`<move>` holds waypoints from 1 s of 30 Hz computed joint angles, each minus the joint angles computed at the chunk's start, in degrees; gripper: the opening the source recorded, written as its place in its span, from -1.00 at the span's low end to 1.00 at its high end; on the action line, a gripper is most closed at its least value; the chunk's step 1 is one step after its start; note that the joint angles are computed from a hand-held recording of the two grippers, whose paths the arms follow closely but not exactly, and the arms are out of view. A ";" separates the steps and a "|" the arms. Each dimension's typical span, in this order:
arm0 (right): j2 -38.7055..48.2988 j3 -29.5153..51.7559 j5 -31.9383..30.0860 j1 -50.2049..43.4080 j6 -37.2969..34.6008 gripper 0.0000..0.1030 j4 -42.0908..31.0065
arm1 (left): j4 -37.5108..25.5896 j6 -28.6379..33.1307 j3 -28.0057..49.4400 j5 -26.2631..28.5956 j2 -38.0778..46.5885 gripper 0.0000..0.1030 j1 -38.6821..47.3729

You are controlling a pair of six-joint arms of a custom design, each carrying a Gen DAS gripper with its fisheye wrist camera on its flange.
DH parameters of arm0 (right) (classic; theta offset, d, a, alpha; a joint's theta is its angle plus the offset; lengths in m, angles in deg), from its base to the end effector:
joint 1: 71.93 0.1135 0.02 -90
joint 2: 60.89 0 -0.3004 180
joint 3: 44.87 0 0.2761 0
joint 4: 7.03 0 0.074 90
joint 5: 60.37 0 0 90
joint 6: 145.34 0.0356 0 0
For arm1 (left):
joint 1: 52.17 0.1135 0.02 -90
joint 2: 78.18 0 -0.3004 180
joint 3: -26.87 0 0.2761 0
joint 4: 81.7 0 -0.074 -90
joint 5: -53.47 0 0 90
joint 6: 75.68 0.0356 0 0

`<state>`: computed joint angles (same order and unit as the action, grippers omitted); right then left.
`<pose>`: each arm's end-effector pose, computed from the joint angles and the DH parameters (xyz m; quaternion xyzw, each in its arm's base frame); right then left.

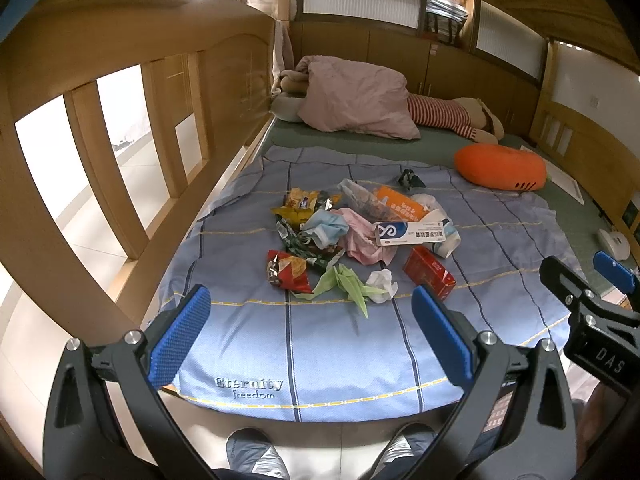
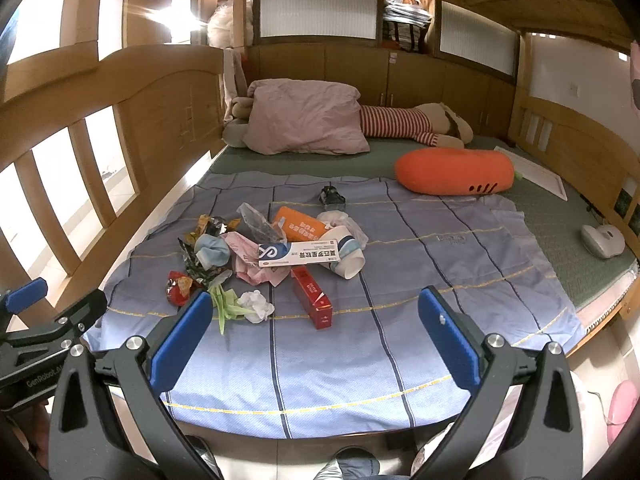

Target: Collect trash

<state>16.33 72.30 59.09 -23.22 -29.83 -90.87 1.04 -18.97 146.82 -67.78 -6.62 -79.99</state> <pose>0.1721 0.1694 0.5110 -0.0814 0.8917 0.0419 0.4432 0.1652 -0.0663 0.5262 -0.1375 0.8961 0.0452 0.4195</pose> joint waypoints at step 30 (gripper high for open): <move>-0.29 -0.57 -0.70 -0.88 -0.41 0.95 0.47 | -2.15 -0.44 1.38 0.31 0.43 0.94 -0.63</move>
